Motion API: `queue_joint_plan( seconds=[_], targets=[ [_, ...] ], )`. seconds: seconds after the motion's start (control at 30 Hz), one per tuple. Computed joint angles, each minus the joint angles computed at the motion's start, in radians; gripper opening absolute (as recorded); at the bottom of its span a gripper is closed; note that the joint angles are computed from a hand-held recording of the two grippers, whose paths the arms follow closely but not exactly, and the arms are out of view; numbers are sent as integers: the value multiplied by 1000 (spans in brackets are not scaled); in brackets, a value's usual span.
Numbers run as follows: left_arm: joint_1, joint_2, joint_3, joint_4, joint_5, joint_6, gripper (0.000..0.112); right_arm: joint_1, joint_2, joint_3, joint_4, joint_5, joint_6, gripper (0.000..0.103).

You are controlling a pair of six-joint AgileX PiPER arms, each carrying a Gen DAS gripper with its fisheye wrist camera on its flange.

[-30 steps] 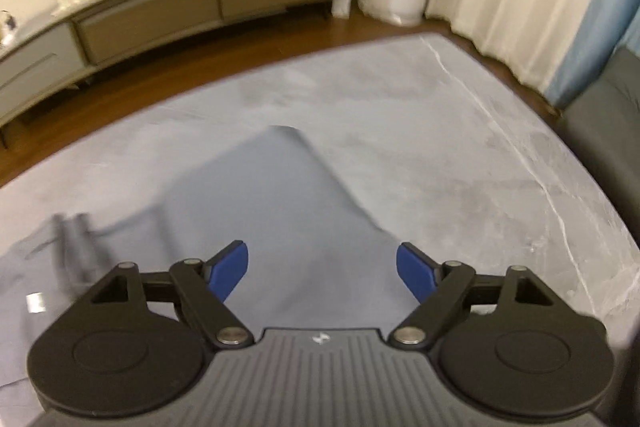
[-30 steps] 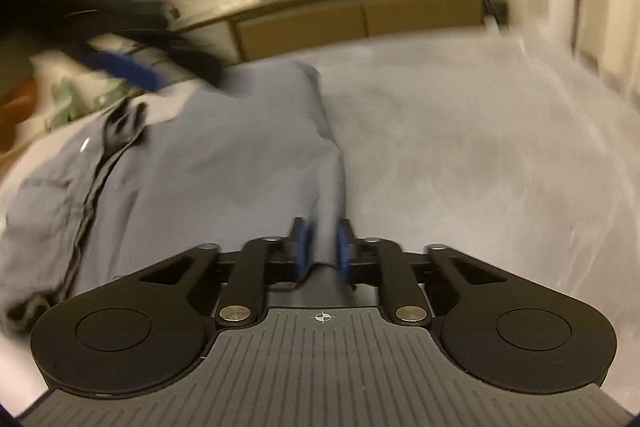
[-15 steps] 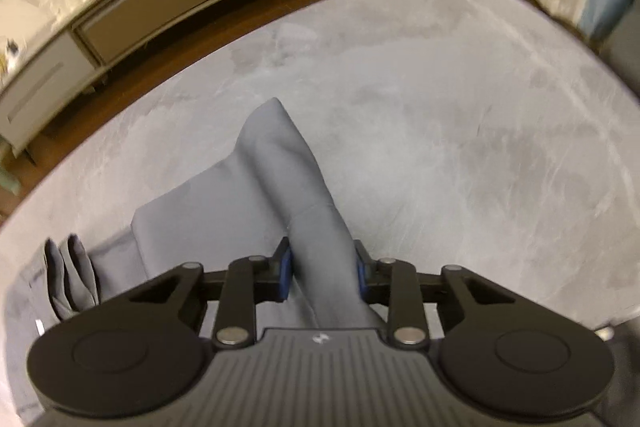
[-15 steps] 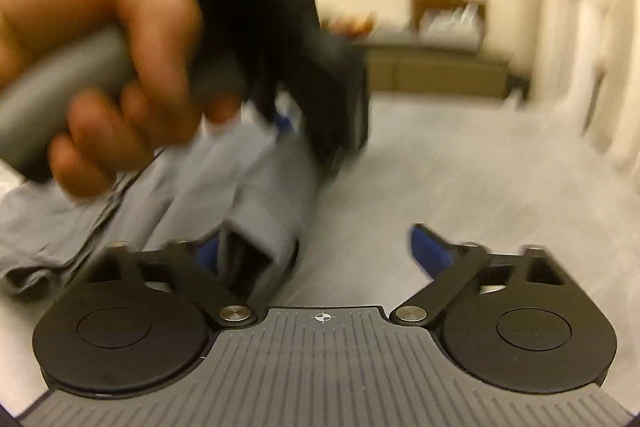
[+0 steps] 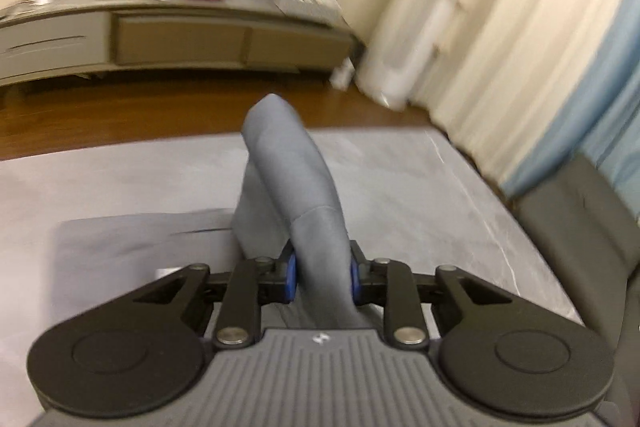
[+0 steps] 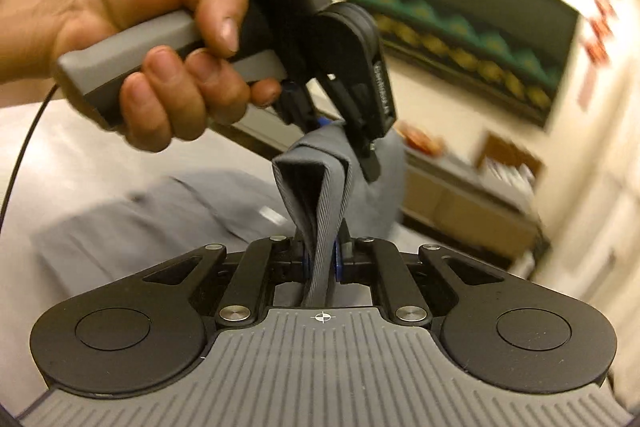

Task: Fold clothes

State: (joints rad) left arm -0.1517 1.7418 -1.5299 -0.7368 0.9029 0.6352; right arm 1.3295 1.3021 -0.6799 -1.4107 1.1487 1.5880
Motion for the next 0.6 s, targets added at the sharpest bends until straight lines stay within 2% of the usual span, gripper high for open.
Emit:
queue_joint_plan(
  seconds=[0.03,0.07,0.1,0.17,0.2,0.23,0.3,0.4,0.5,0.6],
  targets=[
    [66,0,31,-13,-1,27,24,10,70,-72,-7,-8,-40,10],
    [119,13,53,-5,-15,32,32,-2,165,-161,-2,-43,-81,10],
    [170,31,68,6,-30,34,35,-33,263,-257,23,-103,-134,10],
    [247,44,134,24,-107,42,36,-89,454,-416,103,-193,-266,10],
    [300,46,170,-23,-118,85,37,-110,548,-487,146,-225,-332,10],
    [360,52,206,-110,-103,160,43,-112,603,-519,167,-235,-374,11],
    [436,66,263,-228,-81,276,49,-93,625,-492,120,-218,-375,13],
    [461,108,273,-229,-62,281,49,-70,650,-440,42,-208,-374,13],
    [446,115,305,-243,-14,332,47,-98,580,-297,-37,-253,-392,13],
    [404,84,369,-238,-4,389,47,-139,486,-117,-67,-215,-390,12]
  ],
)
